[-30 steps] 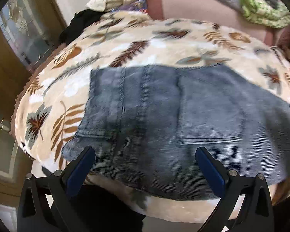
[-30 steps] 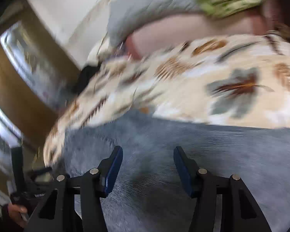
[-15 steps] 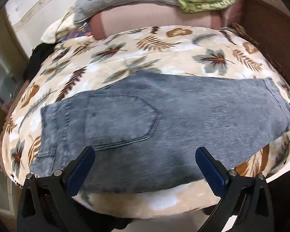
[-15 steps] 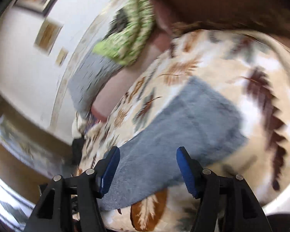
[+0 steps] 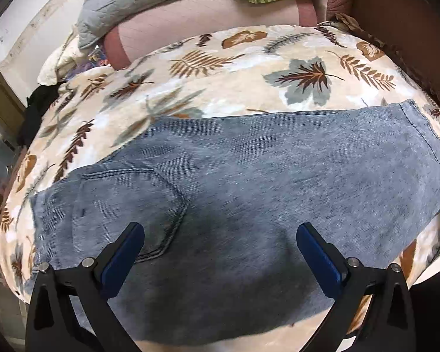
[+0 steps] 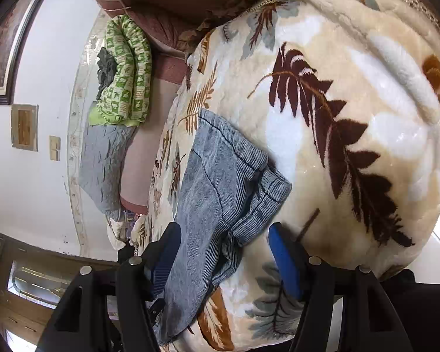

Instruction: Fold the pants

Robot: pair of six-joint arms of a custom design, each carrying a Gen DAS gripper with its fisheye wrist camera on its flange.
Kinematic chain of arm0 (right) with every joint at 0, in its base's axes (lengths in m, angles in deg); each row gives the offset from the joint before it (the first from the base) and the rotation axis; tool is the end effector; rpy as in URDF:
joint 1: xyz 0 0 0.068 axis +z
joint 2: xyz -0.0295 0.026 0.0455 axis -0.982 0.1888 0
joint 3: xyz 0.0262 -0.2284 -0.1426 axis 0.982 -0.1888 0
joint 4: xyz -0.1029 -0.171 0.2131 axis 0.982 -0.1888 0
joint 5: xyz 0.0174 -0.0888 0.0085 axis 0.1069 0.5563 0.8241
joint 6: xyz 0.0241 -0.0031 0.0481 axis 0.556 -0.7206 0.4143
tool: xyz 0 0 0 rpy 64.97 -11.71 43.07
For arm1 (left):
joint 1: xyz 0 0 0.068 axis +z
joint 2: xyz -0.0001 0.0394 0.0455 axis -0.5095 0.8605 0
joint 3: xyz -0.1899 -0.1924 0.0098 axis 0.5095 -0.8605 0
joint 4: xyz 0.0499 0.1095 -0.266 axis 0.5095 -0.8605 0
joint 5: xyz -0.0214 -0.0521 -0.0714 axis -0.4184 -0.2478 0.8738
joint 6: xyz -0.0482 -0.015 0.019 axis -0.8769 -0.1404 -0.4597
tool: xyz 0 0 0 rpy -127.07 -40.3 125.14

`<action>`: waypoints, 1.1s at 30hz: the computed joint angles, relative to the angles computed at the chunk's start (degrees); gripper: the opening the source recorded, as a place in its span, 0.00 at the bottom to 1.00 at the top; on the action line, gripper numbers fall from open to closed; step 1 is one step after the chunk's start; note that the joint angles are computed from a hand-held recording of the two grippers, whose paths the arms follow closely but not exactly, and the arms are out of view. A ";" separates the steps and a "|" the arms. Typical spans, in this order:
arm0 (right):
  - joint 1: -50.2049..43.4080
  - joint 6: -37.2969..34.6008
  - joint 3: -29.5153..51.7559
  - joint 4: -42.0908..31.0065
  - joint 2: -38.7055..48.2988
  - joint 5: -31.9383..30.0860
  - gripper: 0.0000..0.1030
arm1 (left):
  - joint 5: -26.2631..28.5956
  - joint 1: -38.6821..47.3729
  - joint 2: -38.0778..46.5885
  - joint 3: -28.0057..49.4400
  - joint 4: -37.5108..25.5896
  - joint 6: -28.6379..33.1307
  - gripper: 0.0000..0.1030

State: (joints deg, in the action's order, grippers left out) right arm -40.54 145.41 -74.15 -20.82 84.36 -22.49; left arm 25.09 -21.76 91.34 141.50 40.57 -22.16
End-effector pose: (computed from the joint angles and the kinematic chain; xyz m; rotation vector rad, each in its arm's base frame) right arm 0.1626 0.1137 0.1284 1.2391 1.9129 0.9388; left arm 0.3542 0.0515 0.1851 0.5465 2.5578 0.1095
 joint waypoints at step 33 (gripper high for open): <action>1.96 -19.25 26.39 -16.53 21.32 12.00 0.18 | 2.08 7.58 3.83 7.13 -8.08 0.18 1.00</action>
State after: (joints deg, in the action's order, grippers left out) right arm -38.58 126.16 -47.76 -37.35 105.67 -10.50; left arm 27.17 -14.18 95.17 148.63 32.50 -21.99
